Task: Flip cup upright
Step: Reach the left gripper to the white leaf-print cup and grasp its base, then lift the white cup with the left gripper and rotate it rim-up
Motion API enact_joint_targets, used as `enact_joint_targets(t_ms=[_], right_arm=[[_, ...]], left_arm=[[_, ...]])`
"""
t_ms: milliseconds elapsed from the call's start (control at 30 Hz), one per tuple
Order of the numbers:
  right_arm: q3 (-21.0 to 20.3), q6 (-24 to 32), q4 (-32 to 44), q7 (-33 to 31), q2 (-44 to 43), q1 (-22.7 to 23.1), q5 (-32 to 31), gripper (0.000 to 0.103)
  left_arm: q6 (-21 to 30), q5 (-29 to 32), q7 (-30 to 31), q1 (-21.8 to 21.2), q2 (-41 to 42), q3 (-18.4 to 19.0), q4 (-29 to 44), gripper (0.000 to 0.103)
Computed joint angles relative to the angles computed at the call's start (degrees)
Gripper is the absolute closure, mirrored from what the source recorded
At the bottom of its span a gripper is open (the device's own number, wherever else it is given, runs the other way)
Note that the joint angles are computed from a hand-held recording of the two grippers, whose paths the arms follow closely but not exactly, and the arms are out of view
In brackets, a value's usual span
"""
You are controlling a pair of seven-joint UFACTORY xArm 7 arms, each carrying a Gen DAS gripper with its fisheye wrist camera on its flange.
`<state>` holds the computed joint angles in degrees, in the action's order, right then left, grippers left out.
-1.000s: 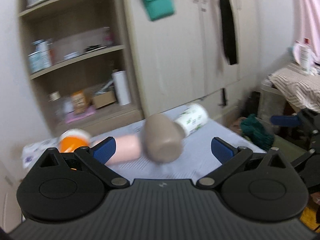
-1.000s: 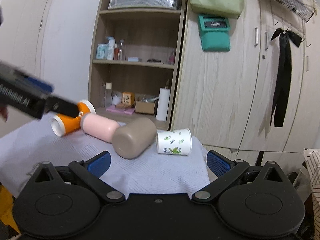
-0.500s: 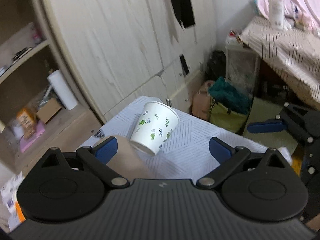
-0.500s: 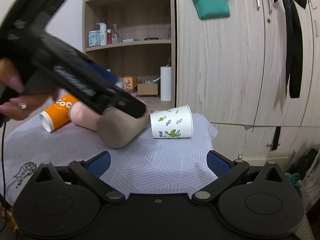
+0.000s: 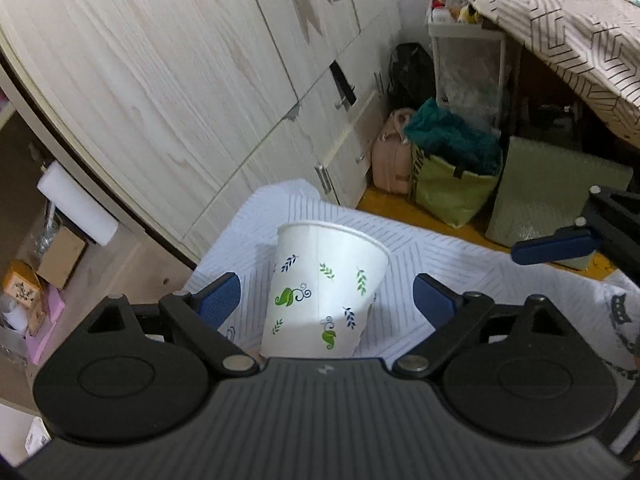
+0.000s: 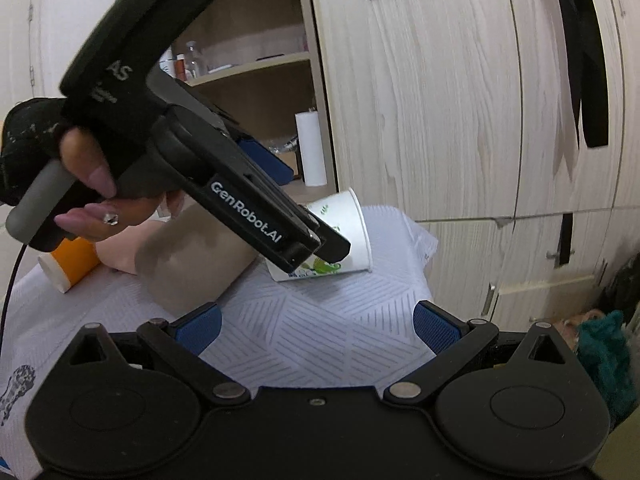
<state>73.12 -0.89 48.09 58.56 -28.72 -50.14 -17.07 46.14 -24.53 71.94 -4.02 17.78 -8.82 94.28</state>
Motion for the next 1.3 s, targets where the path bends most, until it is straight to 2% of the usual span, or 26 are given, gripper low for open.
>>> enact_joint_targets(t_ms=[67,200,367,467,600,700,933,1100,1300], right_arm=[[-0.12,-0.05,-0.02,-0.06,0.55,0.19,0.10,0.000],[-0.04,1.15,0.76,-0.40,1.12,-0.14,-0.29,0.000],[-0.83,1.93,0.51,0.24,0.97,0.82,-0.36,0.000],[-2.22,1.35,-0.58,1.15,0.72,2.27,-0.32,0.000],[-2.49,1.75,-0.86,1.88,0.96,2.56,-0.95,0.000],[-2.48,3.10,-0.52,2.37,1.24,2.71,-1.50,0.000],[-4.69,2.63,-1.58,4.37,1.73,5.41,-2.28,0.000],[-7.82,2.68,-2.83,5.43,2.61,9.67,-2.92,0.000],[-12.40,5.47,-4.17,7.74,1.07,16.57,-4.60,0.000]], left_arm=[[-0.19,1.21,-1.04,-0.55,1.23,0.23,0.96,0.009],[0.70,1.85,-1.92,-0.49,2.10,-0.01,1.82,0.022],[-0.63,2.79,-2.85,-0.87,1.87,0.04,0.72,0.023],[-0.90,3.72,-4.30,-1.22,1.66,0.19,0.13,0.034],[-1.31,5.03,-7.19,-1.85,1.05,0.59,-0.51,0.038],[0.57,4.77,-9.19,-1.68,0.26,0.47,-0.49,0.039],[3.21,2.45,-9.33,-0.79,-4.42,1.04,-4.71,0.039],[5.47,1.51,-10.12,-0.59,-7.28,2.12,-7.16,0.039],[8.16,0.70,-9.64,-0.31,-11.35,3.45,-10.57,0.039]])
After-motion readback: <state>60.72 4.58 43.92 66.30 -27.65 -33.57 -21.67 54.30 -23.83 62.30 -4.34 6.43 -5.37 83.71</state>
